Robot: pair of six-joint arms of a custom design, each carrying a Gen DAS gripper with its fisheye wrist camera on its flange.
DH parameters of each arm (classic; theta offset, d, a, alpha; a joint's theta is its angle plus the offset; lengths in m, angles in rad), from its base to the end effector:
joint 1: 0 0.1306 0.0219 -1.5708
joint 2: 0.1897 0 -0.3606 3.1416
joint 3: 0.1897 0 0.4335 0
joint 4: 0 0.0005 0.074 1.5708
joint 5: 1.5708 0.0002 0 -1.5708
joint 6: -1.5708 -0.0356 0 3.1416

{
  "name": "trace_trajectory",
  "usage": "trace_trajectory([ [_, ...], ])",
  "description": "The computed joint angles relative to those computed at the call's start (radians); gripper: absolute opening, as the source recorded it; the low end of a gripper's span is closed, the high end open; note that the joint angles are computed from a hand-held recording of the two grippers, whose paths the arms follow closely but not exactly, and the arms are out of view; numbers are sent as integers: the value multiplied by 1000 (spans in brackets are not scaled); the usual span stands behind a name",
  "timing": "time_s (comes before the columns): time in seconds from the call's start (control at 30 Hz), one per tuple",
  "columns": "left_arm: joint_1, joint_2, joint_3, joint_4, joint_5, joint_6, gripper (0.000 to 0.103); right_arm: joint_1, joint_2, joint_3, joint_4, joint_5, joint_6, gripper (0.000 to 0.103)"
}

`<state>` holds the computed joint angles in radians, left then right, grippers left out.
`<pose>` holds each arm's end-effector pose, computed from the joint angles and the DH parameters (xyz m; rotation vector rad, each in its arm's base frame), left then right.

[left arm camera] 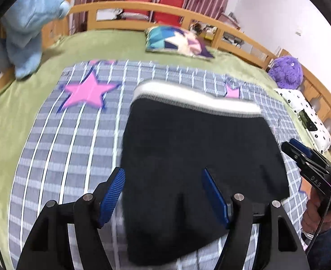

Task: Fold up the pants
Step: 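Lower the folded pants onto the blanket with both tools and release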

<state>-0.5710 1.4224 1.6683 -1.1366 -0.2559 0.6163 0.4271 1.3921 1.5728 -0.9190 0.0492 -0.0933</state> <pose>0.4466 -0.2767 0.5120 -0.1657 2.4288 -0.2220 0.4862 0.2188 0.4952 -0.3600 2.2889 0.2084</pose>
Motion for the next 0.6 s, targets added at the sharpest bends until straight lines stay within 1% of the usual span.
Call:
trace_trajectory([
  [0.07, 19, 52, 59, 24, -3, -31, 69, -3, 58, 64, 23, -1, 0, 48],
  [0.13, 37, 101, 104, 44, -3, -45, 69, -13, 116, 120, 57, -17, -2, 50],
  [0.17, 49, 131, 131, 50, 5, -52, 69, -16, 145, 148, 62, -29, 1, 53],
  [0.23, 66, 181, 164, 67, 13, -65, 71, -21, 223, 215, 41, -52, 16, 55],
  [0.27, 73, 212, 184, 55, 5, -67, 72, -23, 265, 246, 23, -58, 24, 55],
  [0.3, 78, 244, 204, 29, -12, -62, 72, -22, 294, 266, 0, -51, 28, 55],
  [0.33, 82, 274, 223, -2, -35, -49, 72, -19, 332, 280, -18, -16, 40, 56],
  [0.37, 91, 296, 229, -29, -27, -23, 75, -10, 336, 259, 12, 37, 67, 55],
  [0.4, 104, 288, 201, -9, 18, 2, 77, -3, 332, 245, 41, 64, 94, 55],
  [0.43, 114, 268, 165, 22, 55, 25, 78, 1, 324, 237, 55, 70, 113, 55],
  [0.47, 129, 235, 115, 63, 109, 54, 78, 1, 323, 239, 51, 67, 108, 55],
  [0.5, 139, 215, 90, 72, 148, 79, 78, -1, 324, 241, 47, 64, 106, 55],
  [0.6, 140, 156, 29, 61, 204, 115, 76, -8, 306, 233, 27, 56, 80, 55],
])
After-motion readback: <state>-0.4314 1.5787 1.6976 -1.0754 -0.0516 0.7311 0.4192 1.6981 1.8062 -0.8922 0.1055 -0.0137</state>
